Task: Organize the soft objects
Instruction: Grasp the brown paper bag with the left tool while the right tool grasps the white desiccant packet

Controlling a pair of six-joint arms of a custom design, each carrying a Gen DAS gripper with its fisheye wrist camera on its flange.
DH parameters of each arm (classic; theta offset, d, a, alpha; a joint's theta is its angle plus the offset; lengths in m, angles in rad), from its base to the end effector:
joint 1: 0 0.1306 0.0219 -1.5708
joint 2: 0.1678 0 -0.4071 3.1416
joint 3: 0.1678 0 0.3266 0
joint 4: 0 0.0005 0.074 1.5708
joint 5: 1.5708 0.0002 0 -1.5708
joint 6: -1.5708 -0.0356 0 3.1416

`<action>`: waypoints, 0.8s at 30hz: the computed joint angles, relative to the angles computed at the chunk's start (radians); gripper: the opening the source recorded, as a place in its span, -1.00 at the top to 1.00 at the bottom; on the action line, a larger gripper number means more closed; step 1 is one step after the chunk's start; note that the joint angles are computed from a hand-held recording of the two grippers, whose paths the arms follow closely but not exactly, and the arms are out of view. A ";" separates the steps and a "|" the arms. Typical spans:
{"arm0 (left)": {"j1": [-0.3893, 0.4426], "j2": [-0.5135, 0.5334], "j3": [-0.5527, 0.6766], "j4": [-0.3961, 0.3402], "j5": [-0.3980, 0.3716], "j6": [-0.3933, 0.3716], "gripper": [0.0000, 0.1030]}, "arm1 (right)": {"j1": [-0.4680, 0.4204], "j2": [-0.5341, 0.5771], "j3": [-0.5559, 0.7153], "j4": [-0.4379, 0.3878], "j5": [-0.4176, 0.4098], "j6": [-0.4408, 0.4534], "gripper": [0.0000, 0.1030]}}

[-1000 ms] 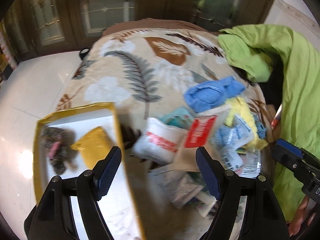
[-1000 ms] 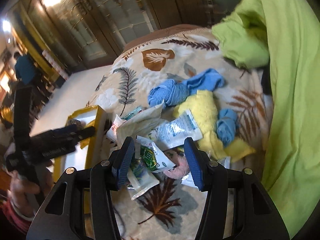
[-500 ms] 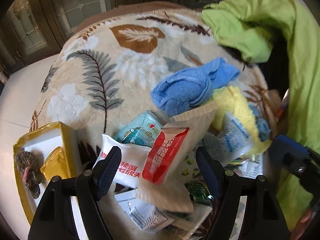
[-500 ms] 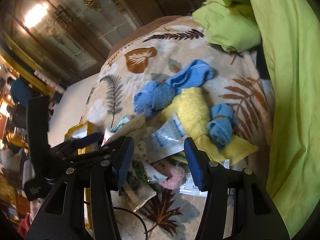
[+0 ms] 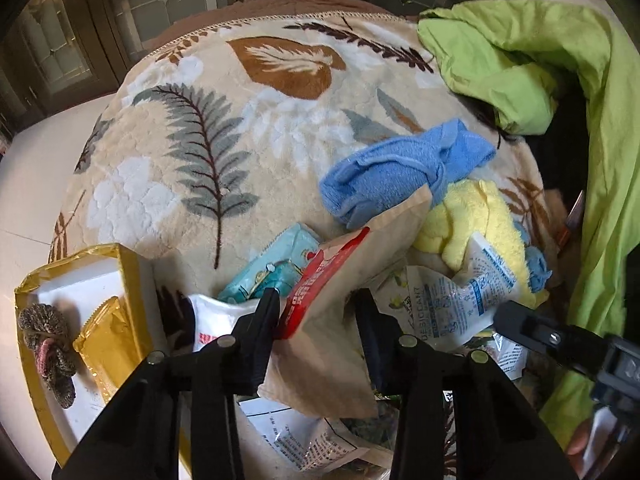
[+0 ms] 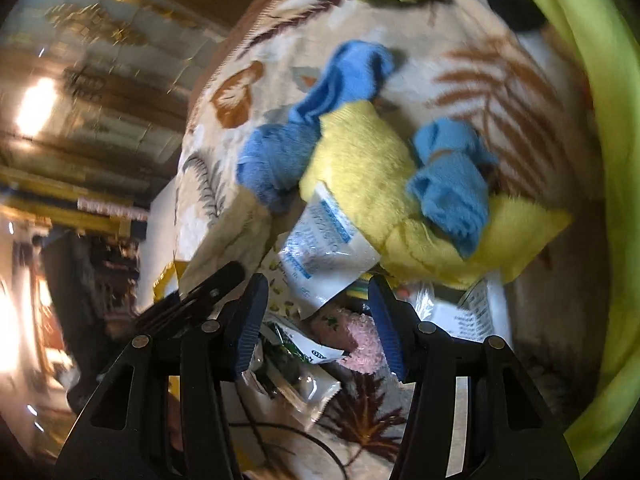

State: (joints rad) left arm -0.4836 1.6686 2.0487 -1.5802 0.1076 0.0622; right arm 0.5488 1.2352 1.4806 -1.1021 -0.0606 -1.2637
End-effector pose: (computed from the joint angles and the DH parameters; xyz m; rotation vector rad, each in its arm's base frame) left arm 0.4154 -0.2231 0.5426 0.6131 2.7316 -0.2867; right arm 0.2912 0.1800 0.5284 0.8916 2.4719 0.8207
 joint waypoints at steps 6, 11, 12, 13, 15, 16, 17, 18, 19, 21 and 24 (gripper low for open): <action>0.009 0.020 0.021 -0.010 0.038 0.003 0.19 | -0.026 -0.005 -0.097 0.202 0.000 -0.102 -0.02; 0.014 0.009 0.000 0.029 0.052 0.009 0.30 | -0.017 -0.003 -0.120 0.235 0.022 -0.096 0.49; 0.014 0.001 -0.009 0.041 0.058 0.006 0.33 | -0.014 -0.008 -0.117 0.225 0.029 -0.083 0.52; 0.015 -0.004 -0.012 0.046 0.062 0.006 0.36 | -0.007 -0.013 -0.110 0.208 0.046 -0.067 0.55; 0.019 -0.019 -0.022 0.059 0.066 0.005 0.38 | -0.001 -0.034 -0.114 0.203 0.058 -0.058 0.59; 0.023 -0.026 -0.025 0.063 0.068 0.005 0.38 | 0.004 -0.046 -0.117 0.209 0.062 -0.058 0.59; 0.029 -0.032 -0.023 0.062 0.077 0.008 0.38 | 0.004 -0.052 -0.117 0.215 0.063 -0.053 0.59; 0.036 -0.038 -0.021 0.060 0.090 0.011 0.38 | 0.013 -0.063 -0.115 0.217 0.079 -0.053 0.59; 0.043 -0.044 -0.018 0.059 0.098 0.013 0.38 | 0.019 -0.070 -0.108 0.209 0.085 -0.043 0.59; 0.054 -0.056 -0.008 0.053 0.099 0.012 0.38 | 0.029 -0.078 -0.095 0.202 0.092 -0.041 0.59; 0.070 -0.076 0.006 0.040 0.096 0.010 0.38 | 0.043 -0.074 -0.064 0.199 0.092 -0.027 0.59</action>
